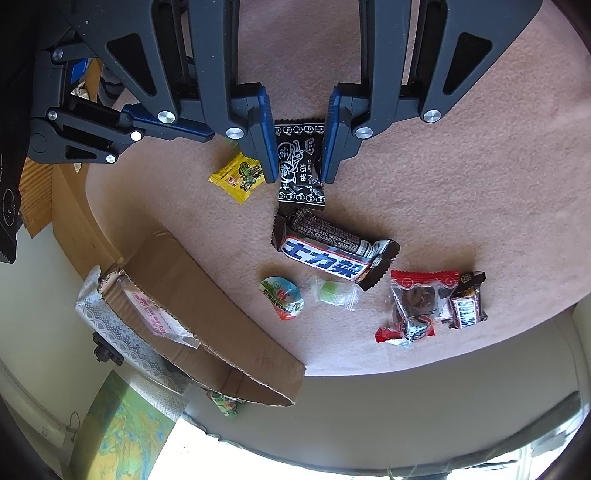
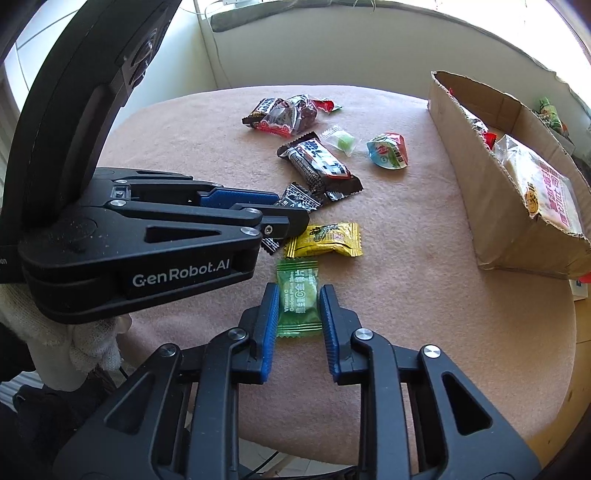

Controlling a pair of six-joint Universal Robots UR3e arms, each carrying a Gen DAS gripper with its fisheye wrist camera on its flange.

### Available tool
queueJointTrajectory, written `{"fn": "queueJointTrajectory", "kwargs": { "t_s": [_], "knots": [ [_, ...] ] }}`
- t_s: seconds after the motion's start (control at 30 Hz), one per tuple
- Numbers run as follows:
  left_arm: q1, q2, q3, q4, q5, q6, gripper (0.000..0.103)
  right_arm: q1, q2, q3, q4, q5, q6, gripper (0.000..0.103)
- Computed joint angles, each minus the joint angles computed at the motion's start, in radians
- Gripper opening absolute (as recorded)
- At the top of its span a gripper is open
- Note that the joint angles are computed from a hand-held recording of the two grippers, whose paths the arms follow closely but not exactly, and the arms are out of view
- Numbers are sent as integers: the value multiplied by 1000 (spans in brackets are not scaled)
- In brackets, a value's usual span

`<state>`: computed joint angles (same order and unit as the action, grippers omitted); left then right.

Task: Organize snacks
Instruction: 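Close the left tool on the black-and-white wrapped snack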

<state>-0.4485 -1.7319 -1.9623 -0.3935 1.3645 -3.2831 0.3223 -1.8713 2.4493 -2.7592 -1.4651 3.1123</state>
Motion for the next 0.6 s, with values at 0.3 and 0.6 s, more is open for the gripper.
{"fn": "queueJointTrajectory", "kwargs": {
  "t_s": [0.3,0.6],
  "knots": [
    [34,47,-50,11,-30,-11,20,-44,-70,13,43,32,-3,23],
    [73,97,-112,25,-40,-16,20,-79,-163,0,119,41,-13,23]
  ]
}}
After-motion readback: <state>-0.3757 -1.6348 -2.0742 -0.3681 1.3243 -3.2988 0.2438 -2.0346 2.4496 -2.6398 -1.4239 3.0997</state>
